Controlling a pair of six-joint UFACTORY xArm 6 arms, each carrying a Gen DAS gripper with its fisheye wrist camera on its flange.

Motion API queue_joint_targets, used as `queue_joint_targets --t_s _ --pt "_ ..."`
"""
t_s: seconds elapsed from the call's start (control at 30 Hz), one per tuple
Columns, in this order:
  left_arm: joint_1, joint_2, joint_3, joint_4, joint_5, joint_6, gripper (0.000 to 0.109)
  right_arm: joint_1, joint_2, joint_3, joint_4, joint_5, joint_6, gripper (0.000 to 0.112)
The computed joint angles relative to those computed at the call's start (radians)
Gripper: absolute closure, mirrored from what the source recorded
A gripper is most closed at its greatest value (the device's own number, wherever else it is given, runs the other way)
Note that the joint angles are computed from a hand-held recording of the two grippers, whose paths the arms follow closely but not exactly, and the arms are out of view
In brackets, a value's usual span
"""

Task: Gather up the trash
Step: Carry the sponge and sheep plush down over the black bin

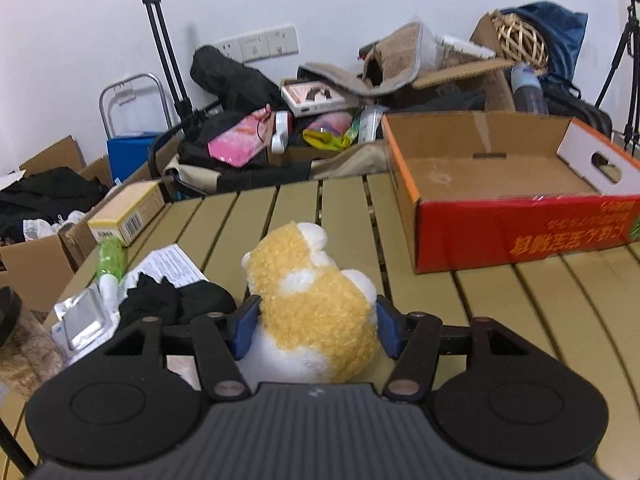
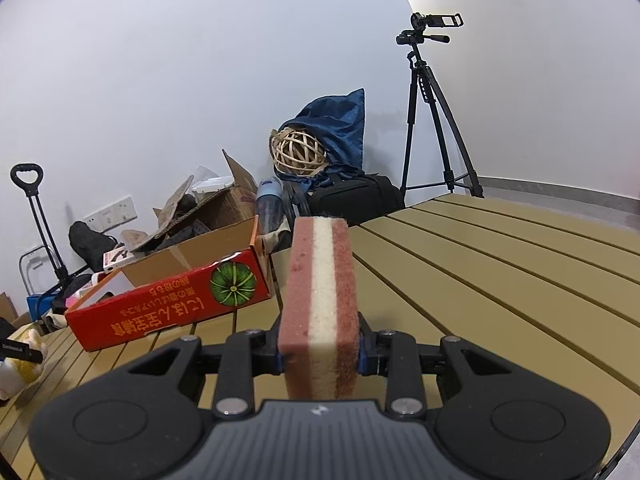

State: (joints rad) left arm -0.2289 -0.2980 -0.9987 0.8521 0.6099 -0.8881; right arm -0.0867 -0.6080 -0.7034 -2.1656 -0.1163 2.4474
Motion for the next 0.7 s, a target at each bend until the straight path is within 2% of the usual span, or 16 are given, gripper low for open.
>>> queue_joint_targets --t_s 0.17,0.27,0.5,0.7 --pt "-0.052 -0.087 0.051 0.057 0.016 -0.05 0.049 0.03 -0.005 -0.03 -0.153 -0.01 0.159 0.083" --pt "-0.079 -0.149 0.1 0.05 0.002 -0.077 0.049 0.049 -0.011 -0.044 -0.234 -0.018 0.244 0.083" --pt "-0.181 -0.276 0.179 0.07 0.059 -0.177 0.049 0.114 -0.026 -0.069 -0.466 -0.039 0.484 0.083" --pt "-0.312 -0.367 0.223 0.109 0.181 -0.266 0.049 0.171 -0.048 -0.063 -0.58 -0.047 0.592 0.083"
